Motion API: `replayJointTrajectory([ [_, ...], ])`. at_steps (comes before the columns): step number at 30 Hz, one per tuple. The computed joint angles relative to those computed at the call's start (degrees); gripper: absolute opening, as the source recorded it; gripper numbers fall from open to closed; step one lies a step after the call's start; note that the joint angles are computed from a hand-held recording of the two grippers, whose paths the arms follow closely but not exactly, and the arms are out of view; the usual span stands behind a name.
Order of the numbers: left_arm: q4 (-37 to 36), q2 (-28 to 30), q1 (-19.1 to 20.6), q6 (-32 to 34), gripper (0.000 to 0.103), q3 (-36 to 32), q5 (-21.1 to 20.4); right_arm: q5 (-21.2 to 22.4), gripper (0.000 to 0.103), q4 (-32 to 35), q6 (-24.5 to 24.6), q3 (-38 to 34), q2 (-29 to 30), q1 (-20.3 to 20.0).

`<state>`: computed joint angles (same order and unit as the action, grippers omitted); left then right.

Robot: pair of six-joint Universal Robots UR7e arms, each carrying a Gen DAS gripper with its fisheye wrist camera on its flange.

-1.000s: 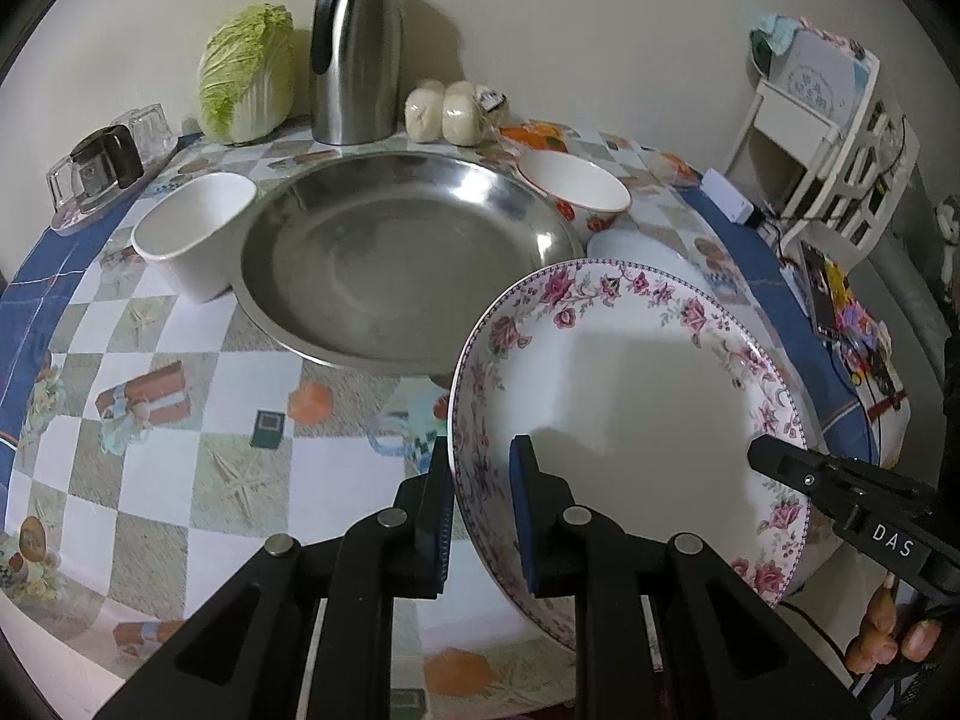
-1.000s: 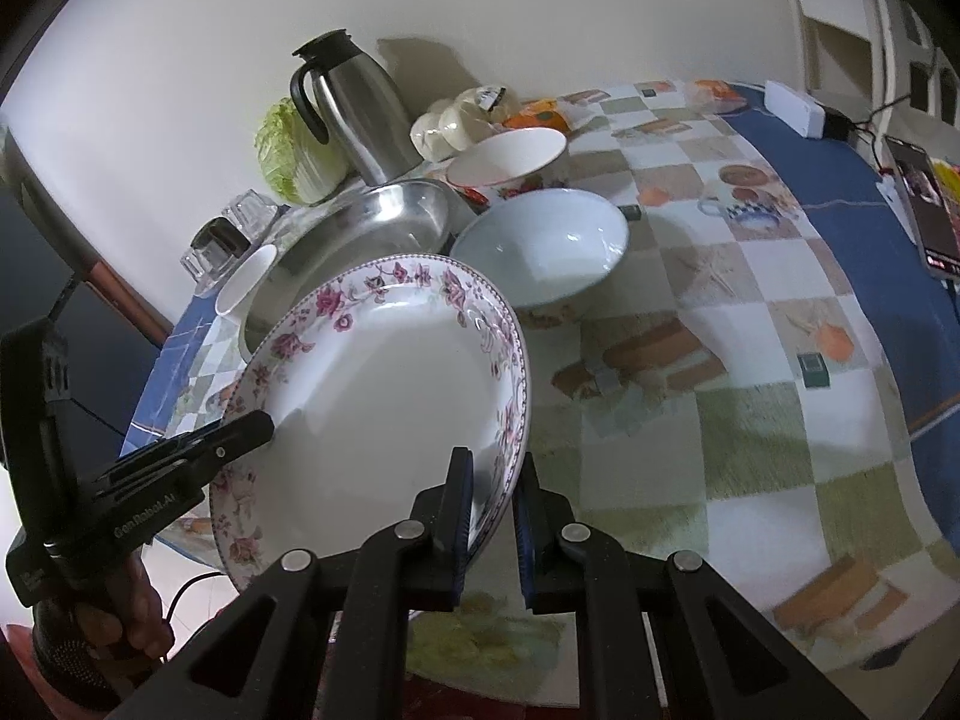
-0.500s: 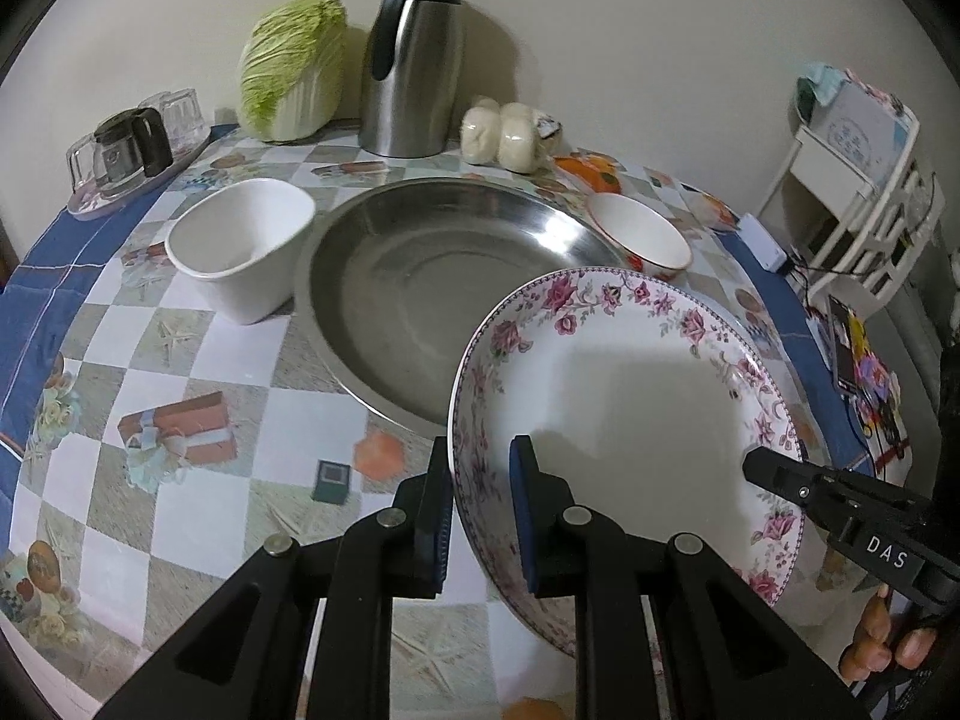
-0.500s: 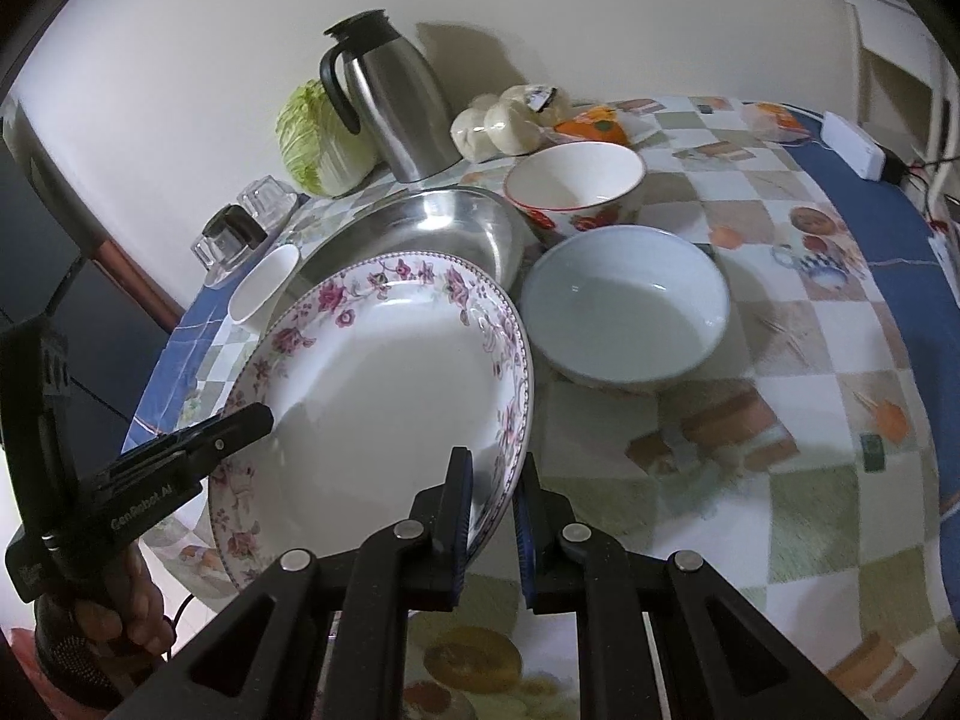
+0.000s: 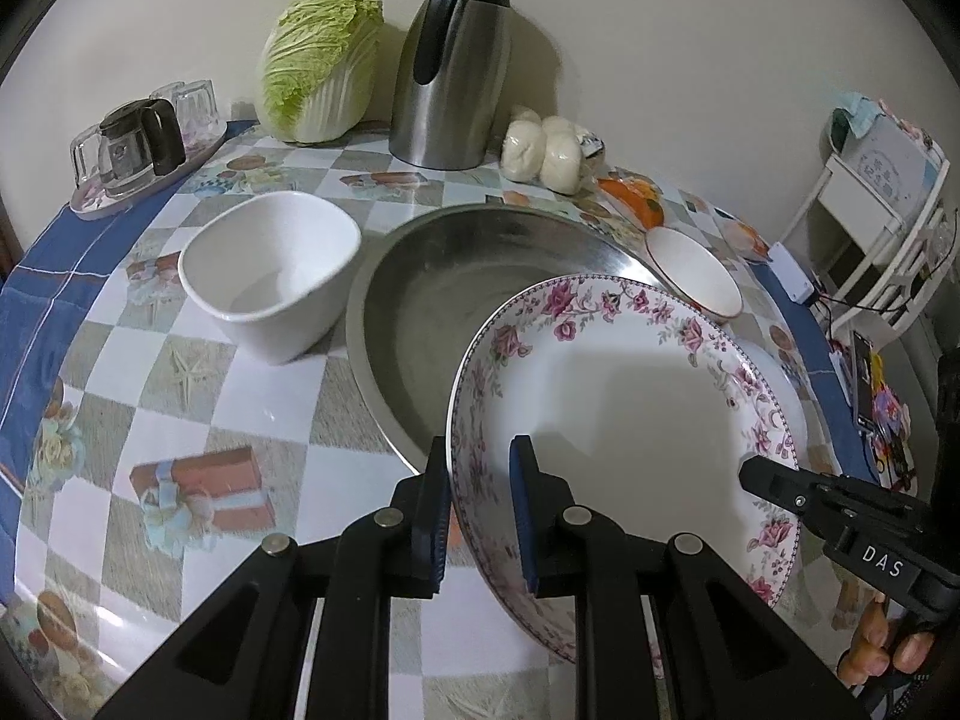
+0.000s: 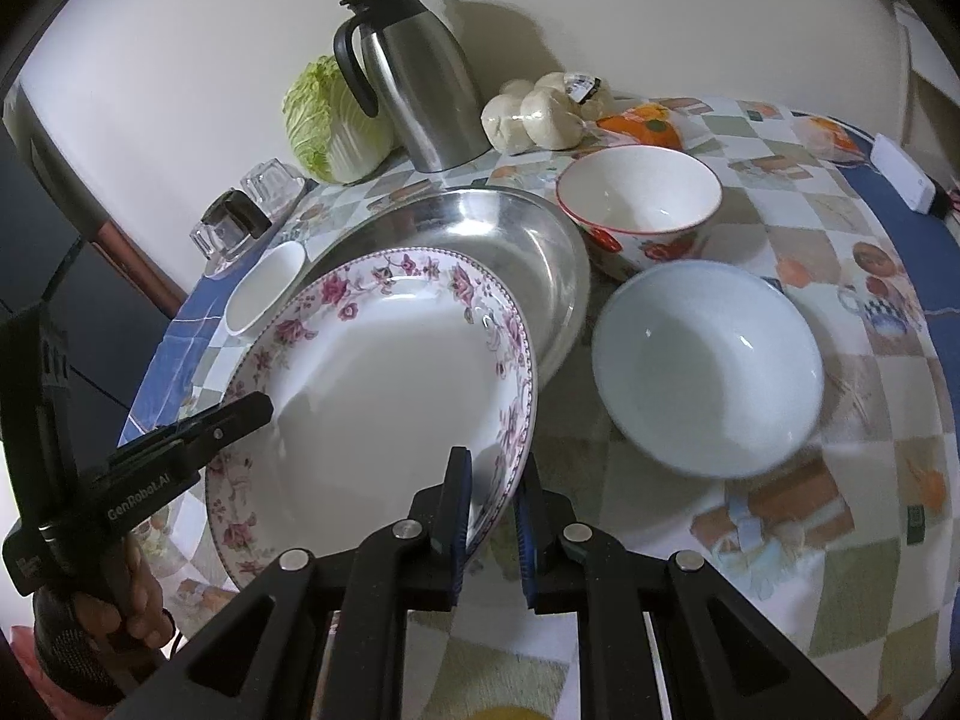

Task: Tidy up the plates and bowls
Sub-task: 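Carry the floral plate over the steel basin and lower it inside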

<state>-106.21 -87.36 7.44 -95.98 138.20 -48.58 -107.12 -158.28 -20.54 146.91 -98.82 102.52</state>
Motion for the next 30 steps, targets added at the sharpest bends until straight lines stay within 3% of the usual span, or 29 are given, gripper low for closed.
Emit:
replayJointTrajectory([
  [14,-2.83,-1.76,6.64,7.56,0.019,-0.35,3.83,-1.08,0.015,-4.36,1.37,-5.07,10.74,2.22],
  [30,-9.83,0.72,13.06,16.47,0.019,-0.91,4.49,-3.24,0.016,-6.3,1.51,-9.29,17.96,2.04],
])
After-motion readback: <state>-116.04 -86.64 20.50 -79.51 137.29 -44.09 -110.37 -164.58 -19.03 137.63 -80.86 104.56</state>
